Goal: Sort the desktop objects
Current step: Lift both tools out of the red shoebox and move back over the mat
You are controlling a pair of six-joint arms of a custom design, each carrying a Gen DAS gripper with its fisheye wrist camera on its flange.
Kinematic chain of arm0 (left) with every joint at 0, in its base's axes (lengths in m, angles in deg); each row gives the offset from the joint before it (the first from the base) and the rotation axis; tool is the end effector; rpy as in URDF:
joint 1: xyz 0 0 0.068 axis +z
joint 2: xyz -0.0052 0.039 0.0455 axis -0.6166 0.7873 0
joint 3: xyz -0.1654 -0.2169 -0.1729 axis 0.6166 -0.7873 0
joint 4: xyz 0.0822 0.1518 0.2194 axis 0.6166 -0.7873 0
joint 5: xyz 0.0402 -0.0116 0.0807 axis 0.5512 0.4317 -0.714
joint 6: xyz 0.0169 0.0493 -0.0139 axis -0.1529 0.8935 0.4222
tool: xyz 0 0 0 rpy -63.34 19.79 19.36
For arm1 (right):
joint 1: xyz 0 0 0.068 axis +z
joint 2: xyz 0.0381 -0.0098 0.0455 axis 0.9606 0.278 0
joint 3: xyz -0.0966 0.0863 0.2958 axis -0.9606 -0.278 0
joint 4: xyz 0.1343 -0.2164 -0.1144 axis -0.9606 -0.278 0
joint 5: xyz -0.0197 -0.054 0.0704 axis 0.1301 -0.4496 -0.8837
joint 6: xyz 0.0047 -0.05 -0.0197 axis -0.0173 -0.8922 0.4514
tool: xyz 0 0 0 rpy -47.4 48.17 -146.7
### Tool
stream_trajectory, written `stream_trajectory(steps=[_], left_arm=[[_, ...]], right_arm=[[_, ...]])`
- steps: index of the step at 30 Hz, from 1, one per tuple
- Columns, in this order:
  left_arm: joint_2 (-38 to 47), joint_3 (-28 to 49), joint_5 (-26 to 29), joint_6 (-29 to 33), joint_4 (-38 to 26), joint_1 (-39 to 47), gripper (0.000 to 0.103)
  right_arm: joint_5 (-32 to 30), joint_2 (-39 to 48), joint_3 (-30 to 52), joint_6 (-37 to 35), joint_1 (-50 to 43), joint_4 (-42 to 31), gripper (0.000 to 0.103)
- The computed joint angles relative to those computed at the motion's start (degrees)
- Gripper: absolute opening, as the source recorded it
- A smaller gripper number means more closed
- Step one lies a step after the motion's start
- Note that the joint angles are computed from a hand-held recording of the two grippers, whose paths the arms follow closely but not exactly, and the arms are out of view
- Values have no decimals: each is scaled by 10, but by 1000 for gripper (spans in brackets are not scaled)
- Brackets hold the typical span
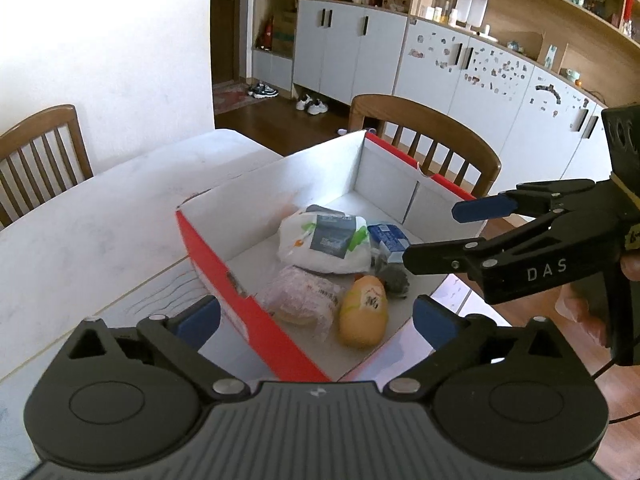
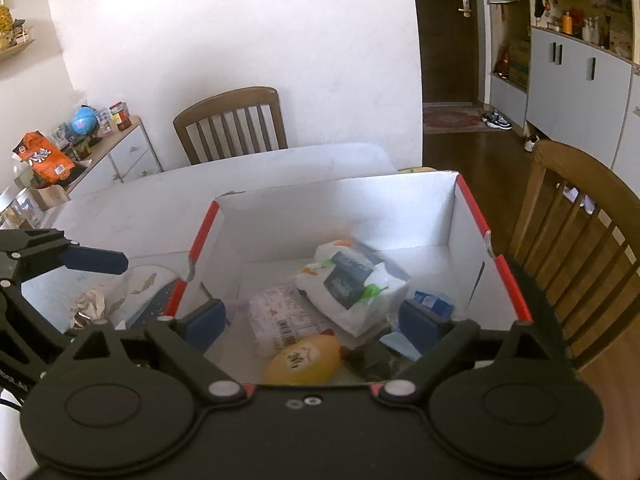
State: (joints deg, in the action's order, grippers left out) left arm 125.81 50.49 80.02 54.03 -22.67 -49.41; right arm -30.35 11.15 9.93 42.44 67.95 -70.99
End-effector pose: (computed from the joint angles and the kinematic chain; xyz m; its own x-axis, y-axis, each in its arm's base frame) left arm 0.3393 -0.0846 0.2461 -0.5414 0.4778 -0.6918 0.7231 0.6844 -0.0932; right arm 0.2892 -0.0206 0.2297 -0.6962 0.0904 -0.7121 -0.0717 0.9783 0.1942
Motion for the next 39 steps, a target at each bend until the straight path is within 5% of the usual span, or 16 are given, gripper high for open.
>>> stream_trajectory(steps=[21, 39], left_arm=[[-26, -26, 113, 146, -35, 228, 103], [1, -28, 175, 207, 6, 365, 103]], right_arm=[[184, -23, -12, 179, 260, 18, 95], [269, 43, 38, 246, 397, 33, 95]])
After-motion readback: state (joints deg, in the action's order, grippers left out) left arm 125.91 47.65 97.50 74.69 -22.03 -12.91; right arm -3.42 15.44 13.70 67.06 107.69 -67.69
